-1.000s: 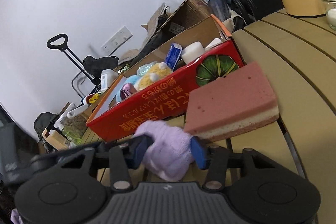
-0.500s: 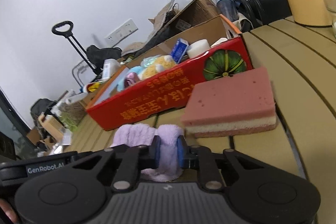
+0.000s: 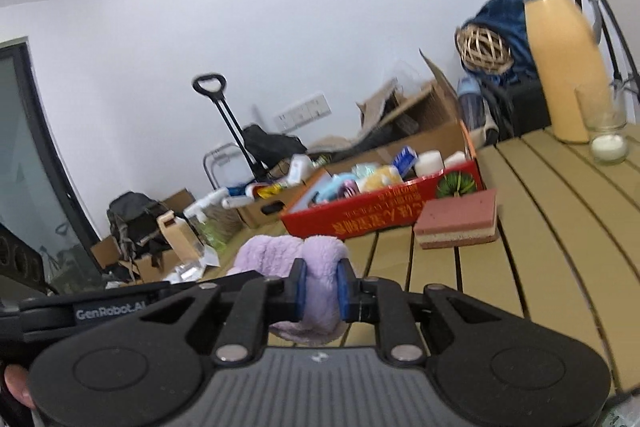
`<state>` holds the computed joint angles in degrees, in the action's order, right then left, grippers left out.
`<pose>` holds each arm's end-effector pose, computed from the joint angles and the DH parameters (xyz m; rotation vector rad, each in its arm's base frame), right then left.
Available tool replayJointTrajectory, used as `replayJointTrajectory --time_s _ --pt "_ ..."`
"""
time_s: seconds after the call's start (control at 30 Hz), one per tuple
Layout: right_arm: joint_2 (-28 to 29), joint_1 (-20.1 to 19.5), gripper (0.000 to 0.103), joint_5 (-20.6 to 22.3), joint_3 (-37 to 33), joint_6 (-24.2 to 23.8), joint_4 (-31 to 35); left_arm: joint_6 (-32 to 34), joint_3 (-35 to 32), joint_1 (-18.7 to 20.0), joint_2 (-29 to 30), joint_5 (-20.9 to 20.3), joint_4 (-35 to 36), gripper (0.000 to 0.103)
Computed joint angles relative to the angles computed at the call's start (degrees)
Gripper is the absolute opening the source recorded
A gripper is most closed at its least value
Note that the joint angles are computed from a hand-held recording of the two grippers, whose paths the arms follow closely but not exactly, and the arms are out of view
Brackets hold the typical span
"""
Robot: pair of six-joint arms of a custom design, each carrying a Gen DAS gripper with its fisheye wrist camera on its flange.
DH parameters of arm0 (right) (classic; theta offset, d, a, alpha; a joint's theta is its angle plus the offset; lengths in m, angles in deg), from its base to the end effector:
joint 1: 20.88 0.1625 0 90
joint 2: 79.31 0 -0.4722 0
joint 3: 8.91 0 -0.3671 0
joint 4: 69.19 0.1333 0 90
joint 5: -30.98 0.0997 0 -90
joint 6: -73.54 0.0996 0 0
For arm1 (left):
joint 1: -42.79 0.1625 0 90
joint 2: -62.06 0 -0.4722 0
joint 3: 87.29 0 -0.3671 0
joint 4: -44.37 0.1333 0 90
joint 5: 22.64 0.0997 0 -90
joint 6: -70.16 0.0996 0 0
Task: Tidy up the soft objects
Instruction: 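Carry the lavender towel roll into the red box and open both tools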
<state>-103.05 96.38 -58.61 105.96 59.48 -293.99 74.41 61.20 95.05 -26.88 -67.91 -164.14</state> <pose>0.3783 -0.4417 -0.0176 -1.0036 2.6500 -1.1267 -0.0269 -0.3671 0.3671 0.3200 2.3058 -1.4962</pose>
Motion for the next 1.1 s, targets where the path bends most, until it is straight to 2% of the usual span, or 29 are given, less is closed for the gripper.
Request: replayJointTrajectory --time_s 0.13,0.27,0.4,0.57,0.67,0.83,1.0,1.1 --pt "-1.5 0.0 0.015 0.4 3.7 0.2 -3.8 -2.2 2.9 -5.5 -0.5 4.7 -0.1 0.027" --pt "-2.0 -0.8 0.016 0.5 5.1 1.5 -5.2 -1.4 3.4 -7.4 -0.2 5.6 -0.3 0.027" --pt "-1.7 -1.1 0.016 0.5 4.1 0.8 -4.8 0.5 1.4 -4.5 1.3 2.9 -0.9 0.027" --pt "-1.1 -2.0 0.016 0.2 -2.8 -0.5 1.6 5.3 -6.7 3.2 4.4 -5.2 1.6 0.027" --pt "-0.4 -2.6 0.016 0.5 -10.9 -2.3 8.7 7.7 -15.9 9.4 7.2 -12.2 6.5 0.027" --pt "3.9 -3.8 0.016 0.1 -31.3 -2.1 28.3 6.5 -33.4 17.4 14.3 -18.4 18.0 0.027" --pt "13.3 -4.4 0.016 -2.9 -55.7 -1.5 47.6 3.2 -51.9 23.7 23.1 -20.4 30.4 0.027" --pt "20.5 -4.8 0.016 -4.6 -71.1 -1.3 57.6 2.8 -60.1 26.5 27.5 -21.7 35.0 0.027"
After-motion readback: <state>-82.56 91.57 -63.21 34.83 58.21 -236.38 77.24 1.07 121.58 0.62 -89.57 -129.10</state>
